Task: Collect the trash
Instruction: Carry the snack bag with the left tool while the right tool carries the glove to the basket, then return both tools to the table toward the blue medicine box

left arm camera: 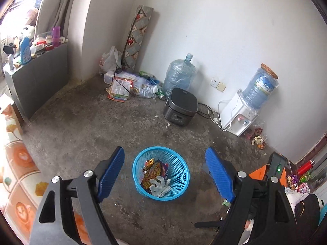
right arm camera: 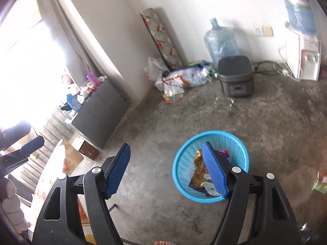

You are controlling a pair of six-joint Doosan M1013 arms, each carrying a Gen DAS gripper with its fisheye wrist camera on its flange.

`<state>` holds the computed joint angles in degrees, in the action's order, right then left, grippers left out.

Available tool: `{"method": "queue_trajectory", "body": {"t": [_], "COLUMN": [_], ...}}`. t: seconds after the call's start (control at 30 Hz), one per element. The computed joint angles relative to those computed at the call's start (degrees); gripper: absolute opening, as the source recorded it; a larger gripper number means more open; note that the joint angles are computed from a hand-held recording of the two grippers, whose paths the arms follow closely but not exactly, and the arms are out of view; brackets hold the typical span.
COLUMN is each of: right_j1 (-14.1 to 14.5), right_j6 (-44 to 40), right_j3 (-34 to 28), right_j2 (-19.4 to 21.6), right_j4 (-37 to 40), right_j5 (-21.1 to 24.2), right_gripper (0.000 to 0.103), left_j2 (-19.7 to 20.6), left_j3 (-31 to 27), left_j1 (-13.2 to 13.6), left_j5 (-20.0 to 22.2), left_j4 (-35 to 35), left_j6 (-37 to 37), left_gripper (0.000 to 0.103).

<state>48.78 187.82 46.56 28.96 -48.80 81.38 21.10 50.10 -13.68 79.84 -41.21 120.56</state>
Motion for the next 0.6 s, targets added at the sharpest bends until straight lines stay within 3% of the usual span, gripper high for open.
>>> {"method": "queue_trajectory", "body": {"t": [0.13,0.23,0.33,0.47,0.6], "right_j1": [2.39,3.58,4.13,4.07,3.12], "right_j6": [-9.11,-16.20,-19.06,-21.01,-26.28], "right_j3": [-9.39,-16.90,-21.35,-24.38,-29.63], "right_j2": [4.57,8.28,10.29,11.36,13.75], "right_j4": [-5.79,-8.29,-7.81,-1.52,10.70], "right_j5": [0.09,-0.72,-4.47,-12.45,-17.40], "right_gripper": [0.094,0.095,0.095,0.095,0.095], "left_j2": [-3.13,-5.23,-7.03,-9.02,-10.15], "left_j3": [1.35,2.85,4.72,7.31,9.27], "left_j1": [4.33,8.56,13.49,19.42,24.39], "left_j5": [-1.82,-4.25,-7.44,-11.72,-15.01], "left_j4": [1.49,2.35,2.60,4.54,7.43], "left_j6": [2.84,2.88,1.75,-0.93,-4.21], "left_gripper": [0.079,0.079,0.079,0.079,0.079]}}
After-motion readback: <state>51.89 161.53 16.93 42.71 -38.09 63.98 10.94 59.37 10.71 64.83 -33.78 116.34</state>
